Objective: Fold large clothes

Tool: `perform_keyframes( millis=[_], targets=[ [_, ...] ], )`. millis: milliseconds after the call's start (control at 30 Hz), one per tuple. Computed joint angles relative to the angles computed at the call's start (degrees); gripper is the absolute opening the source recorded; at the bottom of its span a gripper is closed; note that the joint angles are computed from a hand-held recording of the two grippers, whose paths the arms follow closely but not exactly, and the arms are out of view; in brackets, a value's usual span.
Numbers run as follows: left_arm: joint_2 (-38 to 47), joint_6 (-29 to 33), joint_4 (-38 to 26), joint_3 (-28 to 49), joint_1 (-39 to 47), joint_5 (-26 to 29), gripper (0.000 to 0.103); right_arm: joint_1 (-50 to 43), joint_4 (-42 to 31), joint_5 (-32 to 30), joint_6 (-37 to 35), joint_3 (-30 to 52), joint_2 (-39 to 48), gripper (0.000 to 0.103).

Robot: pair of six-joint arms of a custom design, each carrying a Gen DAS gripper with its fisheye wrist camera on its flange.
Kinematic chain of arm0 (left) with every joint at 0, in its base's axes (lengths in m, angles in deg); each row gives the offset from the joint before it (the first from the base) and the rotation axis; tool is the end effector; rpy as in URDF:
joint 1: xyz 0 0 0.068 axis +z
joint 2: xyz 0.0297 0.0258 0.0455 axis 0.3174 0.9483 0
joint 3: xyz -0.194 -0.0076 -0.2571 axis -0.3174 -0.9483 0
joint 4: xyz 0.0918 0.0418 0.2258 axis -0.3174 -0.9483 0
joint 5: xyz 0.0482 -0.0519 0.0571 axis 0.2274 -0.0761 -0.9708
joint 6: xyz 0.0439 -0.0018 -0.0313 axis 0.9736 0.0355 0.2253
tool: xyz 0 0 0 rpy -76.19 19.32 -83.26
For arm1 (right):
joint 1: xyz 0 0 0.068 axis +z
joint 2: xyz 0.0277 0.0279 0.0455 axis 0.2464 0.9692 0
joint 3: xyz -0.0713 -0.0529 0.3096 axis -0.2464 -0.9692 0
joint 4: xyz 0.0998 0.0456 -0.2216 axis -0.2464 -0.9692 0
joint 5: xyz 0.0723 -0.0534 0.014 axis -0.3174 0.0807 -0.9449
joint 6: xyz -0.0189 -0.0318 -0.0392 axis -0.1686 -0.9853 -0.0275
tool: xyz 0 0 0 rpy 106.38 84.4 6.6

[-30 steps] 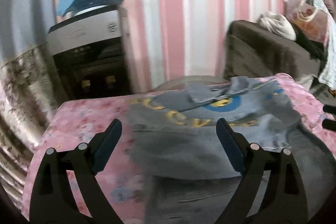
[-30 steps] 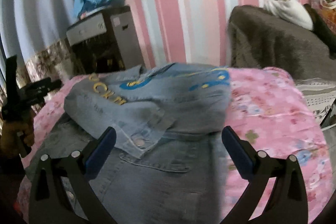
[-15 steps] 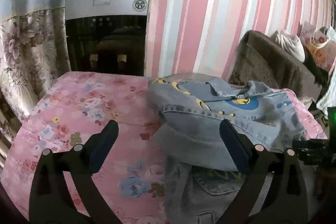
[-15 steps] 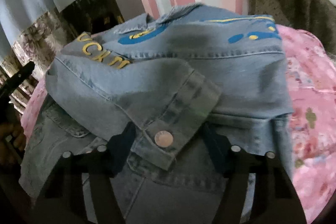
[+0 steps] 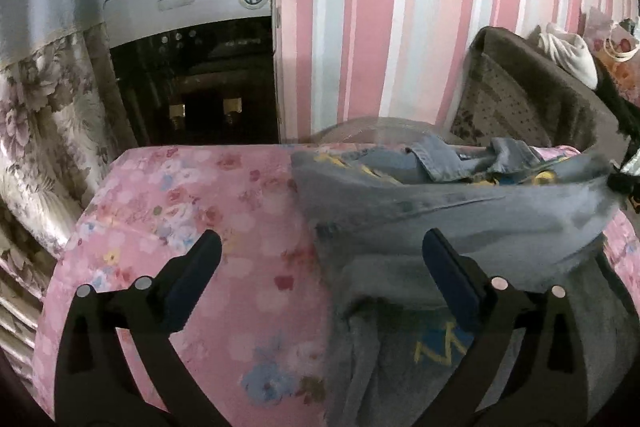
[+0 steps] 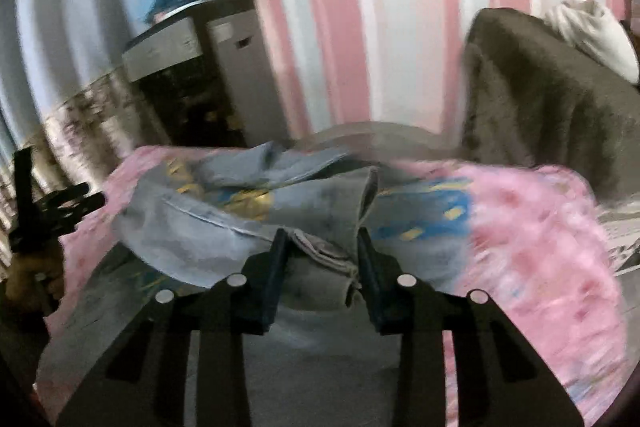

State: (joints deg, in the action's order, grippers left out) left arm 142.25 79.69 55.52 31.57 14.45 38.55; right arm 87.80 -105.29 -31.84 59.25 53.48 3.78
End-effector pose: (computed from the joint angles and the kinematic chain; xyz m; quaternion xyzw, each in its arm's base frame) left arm 0.2709 -0.0306 0.2080 0.2095 0.8769 -0.1093 0.4186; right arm 0.0938 0.2161 0.2561 0.1378 0.8769 0.0287 0.4596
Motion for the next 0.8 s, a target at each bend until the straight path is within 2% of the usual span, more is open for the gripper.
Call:
perform_keyframes(
  millis=[133,167,333,467,533,600,700,733,800],
  targets=[
    [4.4,-3.1,-0.4,3.2,-5.7,-4.6,0.1,-0.6,-5.9,-0.7,3.6,-5.0,-5.0,0.034],
    [5.3,-3.4,-0.6,3.7,-6.8,-5.9,0.1,-0.7,-4.9,-1.5,4.4,-7.0,-5.7,0.034],
    [15.3,-1.8,-1.1,6.8,-14.4,-19.8,0.1,-6.1,11.4,-11.0,-1.8,-17.5,-4.2,0.038],
    [16.1,-0.8,3.3,3.4,-12.7,-21.7,0.1,-4.1,11.9,-10.6,1.4,-17.5,-1.6,0.047],
    [15.6,0.0,5.3,1.6,-11.0,-20.9,0.1,-3.7,11.6,-11.2,1.8,-17.3,-0.9,0.059],
    [14.5,0.2,7.1,-0.5,-8.7,-17.7,0.099,-2.5,11.3,-10.8,3.8,-18.0,-0.5,0.06],
    [10.4,1.9,8.0,-4.3,-4.0,-8.7,0.093,3.8,5.4,-7.2,13.1,-16.8,-0.4,0.063],
    [8.5,2.7,8.2,-5.7,-2.6,-6.8,0.093,7.3,1.2,-5.7,18.3,-15.4,0.4,0.067],
    [3.4,5.0,5.8,-8.2,1.4,-2.0,0.094,14.5,-7.6,-4.5,29.0,-12.2,3.0,0.07]
  ],
)
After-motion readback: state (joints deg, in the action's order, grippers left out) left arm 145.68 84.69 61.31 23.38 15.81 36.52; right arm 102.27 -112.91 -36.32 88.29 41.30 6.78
